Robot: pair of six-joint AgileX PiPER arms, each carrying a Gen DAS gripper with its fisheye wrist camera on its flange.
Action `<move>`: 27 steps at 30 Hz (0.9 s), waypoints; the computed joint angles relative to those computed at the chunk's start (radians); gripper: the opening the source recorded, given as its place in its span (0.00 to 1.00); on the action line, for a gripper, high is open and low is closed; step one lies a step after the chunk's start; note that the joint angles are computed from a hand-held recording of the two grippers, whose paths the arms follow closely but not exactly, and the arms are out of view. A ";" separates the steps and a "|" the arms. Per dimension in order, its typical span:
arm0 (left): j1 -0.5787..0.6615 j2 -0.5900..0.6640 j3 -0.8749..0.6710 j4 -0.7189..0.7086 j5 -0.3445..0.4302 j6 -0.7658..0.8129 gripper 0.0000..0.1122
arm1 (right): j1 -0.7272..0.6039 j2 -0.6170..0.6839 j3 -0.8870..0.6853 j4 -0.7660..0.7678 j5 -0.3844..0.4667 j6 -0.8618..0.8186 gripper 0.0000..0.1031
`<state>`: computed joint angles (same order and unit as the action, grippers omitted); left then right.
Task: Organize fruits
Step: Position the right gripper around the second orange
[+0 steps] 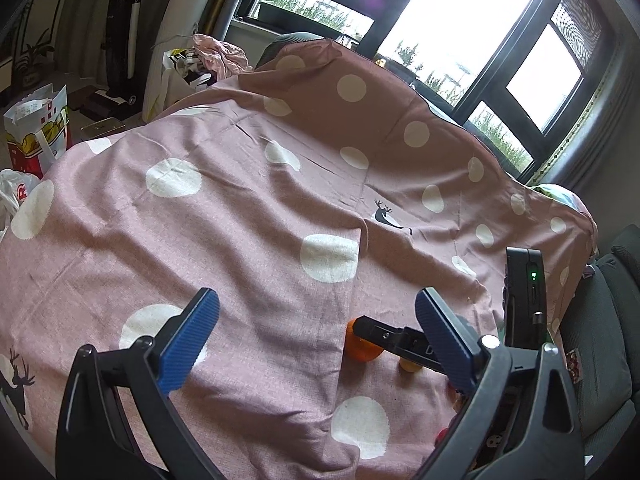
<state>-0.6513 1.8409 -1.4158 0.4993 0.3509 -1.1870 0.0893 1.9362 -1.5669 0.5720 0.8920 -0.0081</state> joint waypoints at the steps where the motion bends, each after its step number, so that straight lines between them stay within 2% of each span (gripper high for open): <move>1: -0.001 0.001 -0.001 0.001 0.002 0.000 0.88 | -0.003 0.009 -0.007 0.015 0.009 -0.015 0.45; 4: -0.004 0.000 -0.003 0.005 0.008 -0.001 0.88 | -0.007 0.010 0.009 0.055 0.002 -0.039 0.42; 7: -0.007 0.002 -0.006 -0.015 0.005 0.022 0.87 | 0.002 -0.025 0.037 0.021 -0.016 -0.025 0.42; 11: -0.018 0.018 -0.027 -0.053 0.015 0.075 0.87 | -0.042 -0.109 0.109 0.106 0.005 -0.132 0.41; 15: -0.034 0.042 -0.061 -0.112 0.029 0.158 0.85 | -0.085 -0.193 0.185 0.051 0.028 -0.142 0.41; 20: -0.060 0.084 -0.119 -0.206 0.064 0.295 0.80 | -0.131 -0.198 0.238 0.007 0.059 -0.127 0.41; 24: -0.079 0.119 -0.169 -0.265 0.107 0.388 0.72 | -0.151 -0.189 0.257 0.017 0.073 -0.148 0.41; 27: -0.089 0.137 -0.191 -0.298 0.124 0.434 0.70 | -0.161 -0.185 0.261 0.033 0.079 -0.162 0.41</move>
<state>-0.7407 1.9777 -1.6068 0.2011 0.4751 -0.7535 -0.0716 1.7511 -1.3056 0.6049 0.9712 -0.1700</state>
